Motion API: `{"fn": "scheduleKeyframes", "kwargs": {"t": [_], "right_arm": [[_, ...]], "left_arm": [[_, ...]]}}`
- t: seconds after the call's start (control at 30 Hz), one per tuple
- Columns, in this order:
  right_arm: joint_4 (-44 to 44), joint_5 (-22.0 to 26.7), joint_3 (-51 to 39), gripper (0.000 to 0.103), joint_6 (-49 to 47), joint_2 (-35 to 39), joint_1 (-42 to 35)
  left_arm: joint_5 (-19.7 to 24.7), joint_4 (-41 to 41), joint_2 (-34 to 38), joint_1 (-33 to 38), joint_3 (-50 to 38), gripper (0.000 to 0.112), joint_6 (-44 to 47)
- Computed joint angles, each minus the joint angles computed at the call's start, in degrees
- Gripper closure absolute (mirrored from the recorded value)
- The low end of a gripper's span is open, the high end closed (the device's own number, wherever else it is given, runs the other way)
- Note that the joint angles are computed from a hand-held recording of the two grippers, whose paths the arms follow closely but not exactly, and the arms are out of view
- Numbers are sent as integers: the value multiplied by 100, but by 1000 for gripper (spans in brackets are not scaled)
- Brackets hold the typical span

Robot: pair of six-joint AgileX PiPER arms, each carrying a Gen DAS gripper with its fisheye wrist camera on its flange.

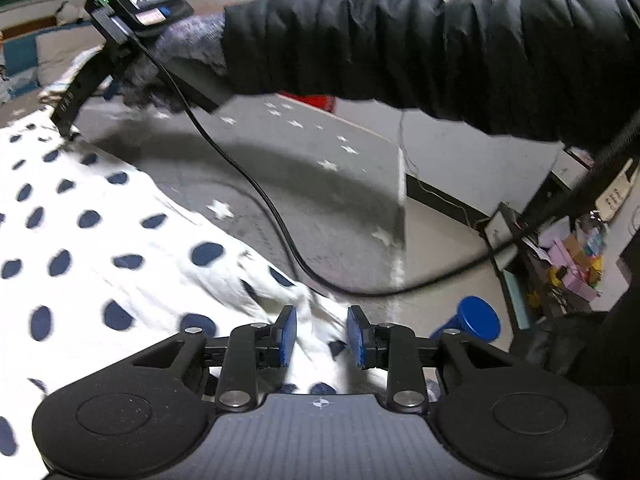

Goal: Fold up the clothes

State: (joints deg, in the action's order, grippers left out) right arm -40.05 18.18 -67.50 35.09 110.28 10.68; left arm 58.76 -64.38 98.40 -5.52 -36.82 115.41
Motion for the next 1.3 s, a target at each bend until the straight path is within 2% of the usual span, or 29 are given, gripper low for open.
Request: {"fn": "scheduleKeyframes", "kwargs": {"t": [0.1,0.17,0.23,0.33,0.43,0.53,0.6,0.77,0.83,0.93,1.0,1.13,1.27,1.3], "right_arm": [[-386,223,-56,20,388,18,4],[-1023,309,41,20,892,-45,86],[-1364,91,312,20,1279,-264,114],[-818,-358,712,20,826,-626,150],[-796,-430,1143,20,609,-913,395],[-1064,-412,1505,19,812,-1103,578],[-1493,-383,1728,16,1307,-1222,620],[-1835,-147,2038,16,1810,-1510,652],[-2073,-89,2183,16,2087,-1669,709],[-2074,-304,2429,16,2239,-1998,793],[-2017,-425,2575,16,2211,-2154,927],[-2529,-495,2867,16,2696,-2250,1292],[-3444,-380,3115,14,3755,-2255,1469],[-3443,-388,3167,13,3807,-2300,1432]], "left_arm": [[-37,19,-38,-112,115,81,17],[-32,30,-58,-86,139,81,2],[-18,33,-120,18,185,80,43],[86,31,-226,284,256,77,133],[201,23,-434,596,408,73,212],[255,101,-629,1031,609,73,265],[300,154,-773,1295,699,73,232],[571,324,-1087,2431,795,68,166],[531,289,-1191,2762,777,68,102],[421,191,-1275,3217,713,68,-21],[152,14,-1196,3306,633,68,-157],[-349,-350,-919,3408,376,68,-534],[-829,-726,-560,3359,20,70,-939],[-954,-825,-480,3335,-48,70,-993]]}}
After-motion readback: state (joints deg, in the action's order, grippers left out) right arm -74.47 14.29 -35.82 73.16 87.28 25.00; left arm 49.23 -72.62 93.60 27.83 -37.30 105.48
